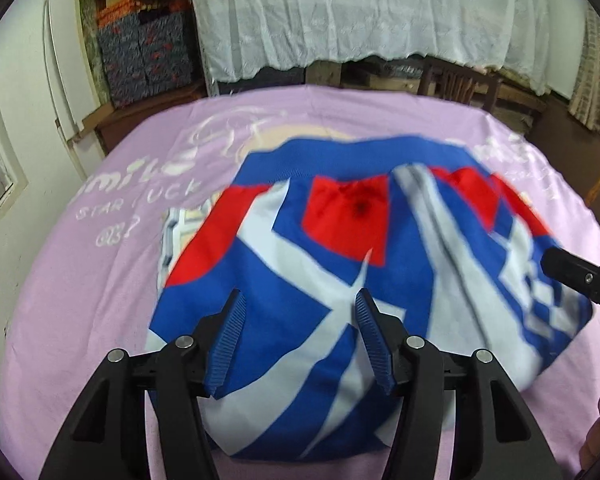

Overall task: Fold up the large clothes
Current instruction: 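Lay the folded hem down and open both grippers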

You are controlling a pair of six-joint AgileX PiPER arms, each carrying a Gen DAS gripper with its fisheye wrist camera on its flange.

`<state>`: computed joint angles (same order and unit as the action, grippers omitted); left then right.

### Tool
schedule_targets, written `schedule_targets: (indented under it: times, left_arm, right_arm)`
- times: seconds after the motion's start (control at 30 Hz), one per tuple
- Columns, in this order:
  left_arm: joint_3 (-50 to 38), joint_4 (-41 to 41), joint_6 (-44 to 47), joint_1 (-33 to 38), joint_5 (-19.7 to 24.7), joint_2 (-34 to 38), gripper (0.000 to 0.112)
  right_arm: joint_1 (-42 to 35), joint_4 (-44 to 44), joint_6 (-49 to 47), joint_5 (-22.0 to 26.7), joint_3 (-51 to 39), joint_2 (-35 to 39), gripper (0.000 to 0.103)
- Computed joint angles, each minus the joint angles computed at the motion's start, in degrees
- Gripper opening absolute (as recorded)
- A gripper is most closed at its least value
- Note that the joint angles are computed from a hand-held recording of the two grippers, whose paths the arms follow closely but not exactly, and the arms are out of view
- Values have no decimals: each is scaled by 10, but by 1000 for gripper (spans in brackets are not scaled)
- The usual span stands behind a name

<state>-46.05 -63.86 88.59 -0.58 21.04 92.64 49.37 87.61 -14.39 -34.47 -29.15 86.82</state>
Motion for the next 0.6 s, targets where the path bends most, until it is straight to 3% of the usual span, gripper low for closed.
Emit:
schedule_targets:
  times: [0.07, 0.17, 0.3, 0.5, 0.6]
  left_arm:
    - [2, -11, 15, -4, -12, 3, 64]
    - [16, -48, 53, -16, -41, -4, 68]
    - [19, -42, 45, -13, -39, -8, 69]
    - [37, -74, 81, -15, -44, -33, 69]
    - [50, -117, 127, -11, -37, -54, 69]
  right_arm:
    - [-39, -73, 75, 49, 24, 5, 53]
    - [-45, -113, 110, 52, 35, 4, 53]
    - [-46, -120, 116, 53, 32, 6, 53]
    - [-6, -138, 162, 21, 52, -11, 57]
    - [26, -108, 135, -8, 46, -24, 57]
